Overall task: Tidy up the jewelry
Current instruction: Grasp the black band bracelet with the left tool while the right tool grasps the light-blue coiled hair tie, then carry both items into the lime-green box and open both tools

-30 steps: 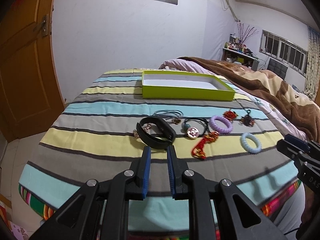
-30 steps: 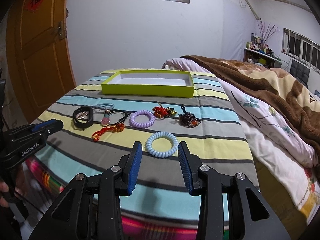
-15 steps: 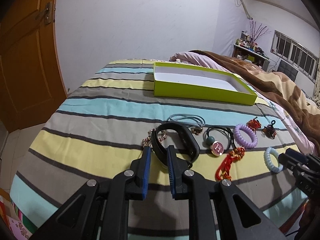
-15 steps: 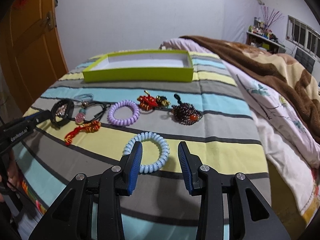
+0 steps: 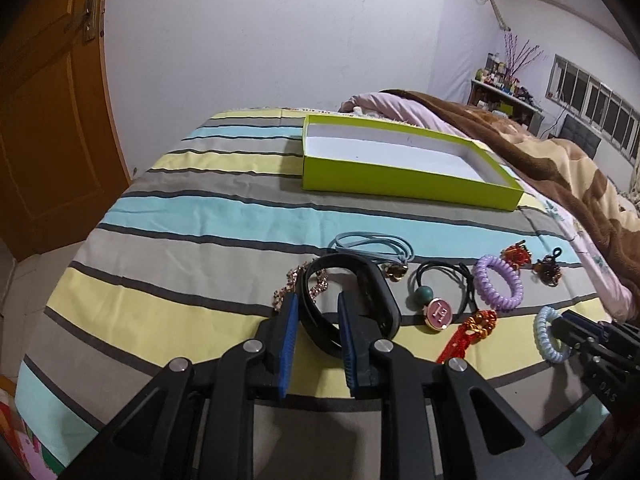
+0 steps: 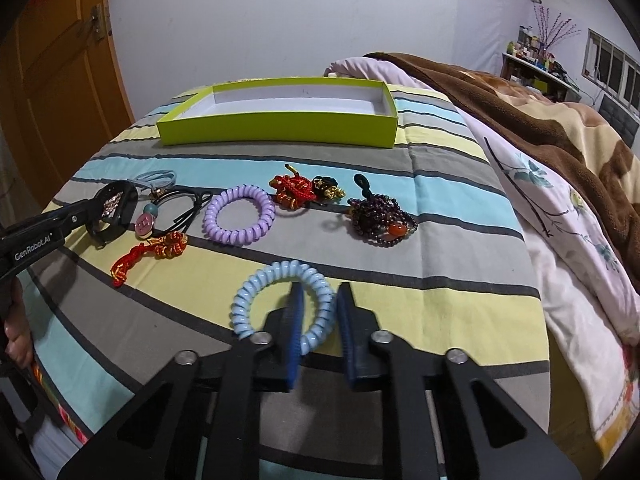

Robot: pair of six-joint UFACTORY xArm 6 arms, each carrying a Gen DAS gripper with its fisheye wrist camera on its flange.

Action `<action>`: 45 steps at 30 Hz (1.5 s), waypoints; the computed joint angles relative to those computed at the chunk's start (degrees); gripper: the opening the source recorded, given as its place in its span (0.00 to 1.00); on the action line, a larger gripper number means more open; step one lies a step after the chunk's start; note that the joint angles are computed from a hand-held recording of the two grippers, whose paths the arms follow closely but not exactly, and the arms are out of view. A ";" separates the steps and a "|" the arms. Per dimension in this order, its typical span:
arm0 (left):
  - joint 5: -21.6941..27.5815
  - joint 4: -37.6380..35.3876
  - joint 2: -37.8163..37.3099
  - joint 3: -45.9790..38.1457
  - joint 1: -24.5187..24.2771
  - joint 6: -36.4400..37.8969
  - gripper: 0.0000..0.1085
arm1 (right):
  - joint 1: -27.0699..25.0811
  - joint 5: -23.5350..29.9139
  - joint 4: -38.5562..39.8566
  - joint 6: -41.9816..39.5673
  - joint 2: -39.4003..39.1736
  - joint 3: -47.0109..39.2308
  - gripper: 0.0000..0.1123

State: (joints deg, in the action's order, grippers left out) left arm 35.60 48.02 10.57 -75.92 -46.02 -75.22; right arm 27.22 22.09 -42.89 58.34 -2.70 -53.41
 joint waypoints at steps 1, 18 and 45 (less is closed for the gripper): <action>0.63 -0.31 0.38 -0.56 -0.07 0.43 0.20 | 0.01 -0.01 0.08 -0.12 0.04 -0.05 0.09; 6.45 1.99 0.72 -2.97 -1.95 1.80 0.07 | -0.09 -1.47 -3.04 3.16 -2.47 1.82 0.08; 0.35 6.57 -3.98 -0.55 -2.60 -0.46 0.07 | 0.04 -3.54 -8.41 6.05 -5.61 0.31 0.08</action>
